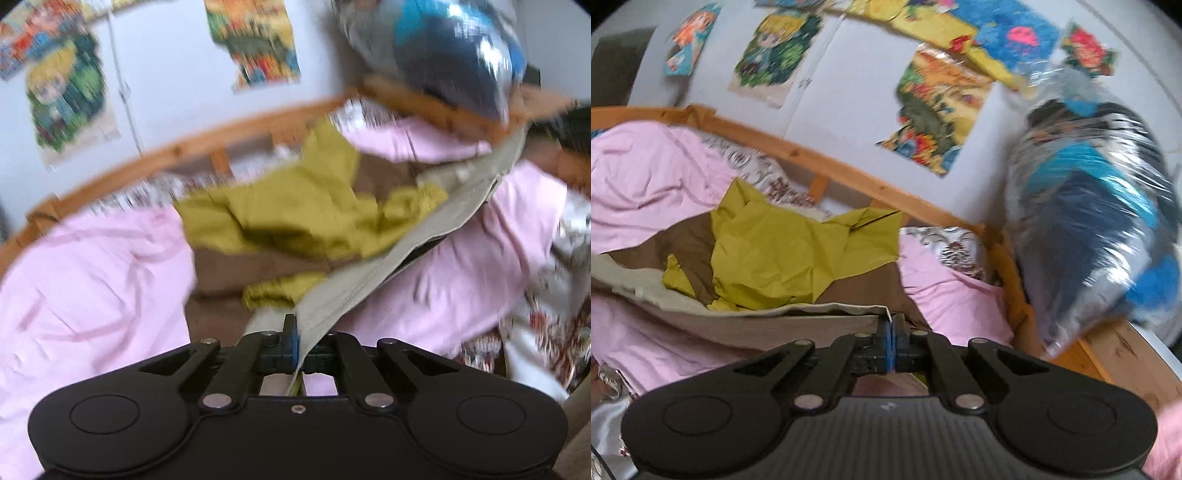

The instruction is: Fold large clothes

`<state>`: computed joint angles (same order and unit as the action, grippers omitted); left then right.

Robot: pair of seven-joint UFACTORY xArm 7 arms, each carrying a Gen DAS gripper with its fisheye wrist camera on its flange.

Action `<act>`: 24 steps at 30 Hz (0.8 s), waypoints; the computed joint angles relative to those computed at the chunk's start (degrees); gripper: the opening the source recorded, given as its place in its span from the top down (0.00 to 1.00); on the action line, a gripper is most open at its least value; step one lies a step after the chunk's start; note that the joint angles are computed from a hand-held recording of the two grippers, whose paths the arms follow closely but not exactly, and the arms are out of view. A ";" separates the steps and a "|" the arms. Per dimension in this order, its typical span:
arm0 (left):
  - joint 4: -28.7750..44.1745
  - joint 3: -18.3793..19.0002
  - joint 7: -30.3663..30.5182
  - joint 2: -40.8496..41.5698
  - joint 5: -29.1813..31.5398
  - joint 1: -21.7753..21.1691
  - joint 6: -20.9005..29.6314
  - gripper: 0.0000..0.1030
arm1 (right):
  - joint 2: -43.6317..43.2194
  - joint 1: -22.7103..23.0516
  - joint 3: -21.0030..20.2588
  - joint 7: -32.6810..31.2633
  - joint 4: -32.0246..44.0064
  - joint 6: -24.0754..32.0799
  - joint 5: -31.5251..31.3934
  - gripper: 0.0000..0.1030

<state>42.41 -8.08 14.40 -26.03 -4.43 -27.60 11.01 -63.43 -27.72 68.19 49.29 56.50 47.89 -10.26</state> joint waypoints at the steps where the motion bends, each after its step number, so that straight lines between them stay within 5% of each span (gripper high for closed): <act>1: -0.11 0.82 0.60 -1.09 -0.49 -0.73 -0.43 1.00 | -1.63 0.55 0.21 1.38 0.27 1.39 0.30 1.00; 7: 0.79 5.85 5.83 -8.62 -5.13 -5.94 3.71 1.00 | -10.66 -0.25 0.94 2.49 7.36 11.04 1.69 1.00; 12: 6.15 5.55 7.74 -7.15 -6.16 -5.16 5.69 1.00 | -14.78 -4.53 -1.77 -1.44 11.36 11.24 1.65 1.00; 19: 31.62 -0.31 5.61 16.49 1.20 4.67 10.06 1.00 | -9.71 -19.66 -4.32 -7.89 12.43 -4.48 3.34 1.00; 24: 56.53 -0.80 -0.60 38.85 10.25 5.80 16.69 1.00 | -1.67 -35.94 0.88 -10.01 18.62 -12.92 6.10 1.00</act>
